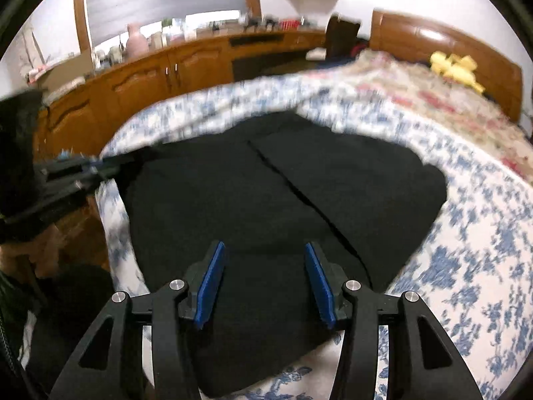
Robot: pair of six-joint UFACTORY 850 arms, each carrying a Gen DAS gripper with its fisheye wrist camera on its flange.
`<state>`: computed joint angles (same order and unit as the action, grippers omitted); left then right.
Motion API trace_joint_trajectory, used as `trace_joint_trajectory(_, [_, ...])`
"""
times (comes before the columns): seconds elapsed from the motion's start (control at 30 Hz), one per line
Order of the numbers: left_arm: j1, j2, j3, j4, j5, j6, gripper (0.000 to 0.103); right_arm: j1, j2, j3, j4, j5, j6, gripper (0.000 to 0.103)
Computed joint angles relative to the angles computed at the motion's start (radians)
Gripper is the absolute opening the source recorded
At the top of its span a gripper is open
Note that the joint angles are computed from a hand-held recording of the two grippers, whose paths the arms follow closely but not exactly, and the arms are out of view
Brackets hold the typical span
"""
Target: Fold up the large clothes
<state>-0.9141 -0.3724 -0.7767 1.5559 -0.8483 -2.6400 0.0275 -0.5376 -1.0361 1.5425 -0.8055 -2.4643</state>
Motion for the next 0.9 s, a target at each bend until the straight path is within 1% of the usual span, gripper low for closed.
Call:
trace_joint_trajectory(0.07, [-0.002,0.002,-0.008,-0.033,0.014,0.032,0.008,0.004,-0.033,-0.033,-0.038,-0.010,0.027,0.052])
trace_joint_trajectory(0.13, [-0.002,0.010,-0.012,-0.056,0.033,0.052,0.008,-0.002,-0.065,-0.057,-0.054,-0.043,0.034,0.053])
trace_joint_trajectory(0.2, [0.000,0.013,-0.024,-0.086,0.042,0.077,0.008,-0.009,-0.075,-0.060,-0.048,-0.070,0.014,0.053])
trace_joint_trajectory(0.4, [0.007,-0.023,-0.077,-0.178,0.017,0.174,0.008,-0.048,-0.061,-0.046,-0.043,-0.120,-0.012,0.053])
trace_joint_trajectory(0.57, [0.025,-0.035,-0.080,-0.176,0.027,0.181,0.008,-0.074,-0.050,-0.029,-0.090,-0.186,-0.014,0.053])
trace_joint_trajectory(0.67, [0.038,-0.047,-0.088,-0.174,0.036,0.198,0.008,-0.074,-0.059,-0.032,-0.109,-0.185,-0.021,0.053])
trace_joint_trajectory(0.77, [0.051,-0.055,-0.086,-0.161,0.060,0.193,0.008,-0.065,-0.076,-0.043,-0.105,-0.154,-0.047,0.053])
trace_joint_trajectory(0.9, [0.045,-0.053,-0.079,-0.150,0.054,0.181,0.008,-0.049,-0.068,-0.036,-0.100,-0.124,-0.047,0.053])
